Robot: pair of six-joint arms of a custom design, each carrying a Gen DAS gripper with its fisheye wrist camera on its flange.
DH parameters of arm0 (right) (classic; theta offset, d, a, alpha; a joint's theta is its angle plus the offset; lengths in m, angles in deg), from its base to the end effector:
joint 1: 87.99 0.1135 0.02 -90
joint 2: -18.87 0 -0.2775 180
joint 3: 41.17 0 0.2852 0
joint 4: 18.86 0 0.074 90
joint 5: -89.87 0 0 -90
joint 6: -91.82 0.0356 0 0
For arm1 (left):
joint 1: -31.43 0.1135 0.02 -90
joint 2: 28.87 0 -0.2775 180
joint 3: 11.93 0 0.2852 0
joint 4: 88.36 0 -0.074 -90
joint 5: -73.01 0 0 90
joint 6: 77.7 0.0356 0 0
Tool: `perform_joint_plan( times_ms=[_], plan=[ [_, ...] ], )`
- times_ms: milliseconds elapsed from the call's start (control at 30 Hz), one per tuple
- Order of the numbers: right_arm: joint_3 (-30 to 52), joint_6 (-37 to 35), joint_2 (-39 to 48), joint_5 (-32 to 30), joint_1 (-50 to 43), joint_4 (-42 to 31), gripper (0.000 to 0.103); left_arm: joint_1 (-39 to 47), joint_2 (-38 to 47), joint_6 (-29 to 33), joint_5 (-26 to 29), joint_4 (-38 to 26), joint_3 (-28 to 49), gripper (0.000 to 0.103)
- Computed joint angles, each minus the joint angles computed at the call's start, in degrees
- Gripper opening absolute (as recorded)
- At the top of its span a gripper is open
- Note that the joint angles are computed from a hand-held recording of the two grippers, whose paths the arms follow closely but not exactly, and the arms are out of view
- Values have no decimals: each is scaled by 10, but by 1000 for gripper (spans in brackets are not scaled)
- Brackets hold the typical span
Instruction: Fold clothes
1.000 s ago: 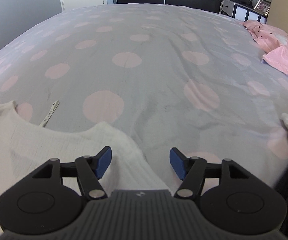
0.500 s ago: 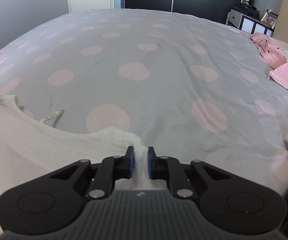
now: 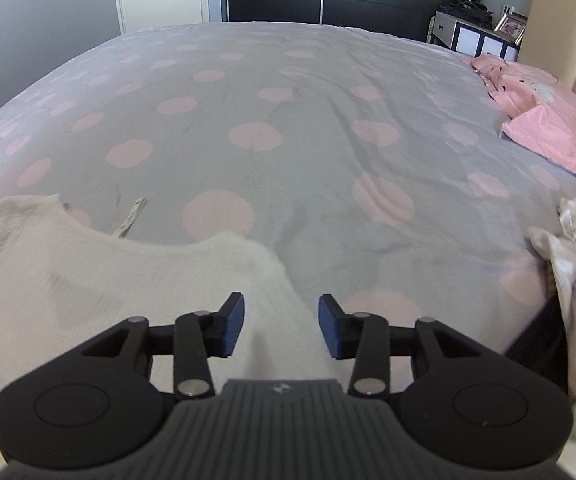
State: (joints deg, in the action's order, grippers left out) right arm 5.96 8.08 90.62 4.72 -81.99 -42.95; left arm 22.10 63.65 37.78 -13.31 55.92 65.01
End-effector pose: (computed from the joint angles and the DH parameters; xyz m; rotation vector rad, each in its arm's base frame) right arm 0.2635 0.0247 0.1760 0.0440 2.4165 -0.0045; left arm 0.3701 -0.0631 0.2287 0.7635 2.3428 0.0432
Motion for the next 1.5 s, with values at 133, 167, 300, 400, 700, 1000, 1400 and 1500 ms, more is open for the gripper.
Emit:
perform_joint_plan(
  times_ms=[133, 167, 300, 400, 700, 1000, 1400, 1500],
  plan=[
    [-34, 31, -123, -7, 23, -108, 54, 78, -86, 45, 19, -55, -22, 50],
    [-42, 40, -153, -8, 31, -137, 57, 100, -103, 55, 25, -65, -26, 51],
    [-62, 96, -262, 7, 90, -254, 58, 198, -156, 75, 54, -97, -29, 56],
    [-68, 172, -324, 29, 153, -323, 58, 274, -169, 69, 84, -109, -28, 58],
    [-41, 472, -409, 168, 462, -478, 60, 424, -139, 43, 165, -92, -55, 59],
    [-31, 584, -360, 240, 587, -472, 65, 437, -81, 65, 208, -66, -54, 13],
    [-20, 497, -287, 198, 556, -390, 66, 427, -225, 170, 406, -277, -17, 2],
    [-12, 489, -273, 192, 557, -378, 66, 411, -267, 238, 446, -388, 2, 2]
  ],
)
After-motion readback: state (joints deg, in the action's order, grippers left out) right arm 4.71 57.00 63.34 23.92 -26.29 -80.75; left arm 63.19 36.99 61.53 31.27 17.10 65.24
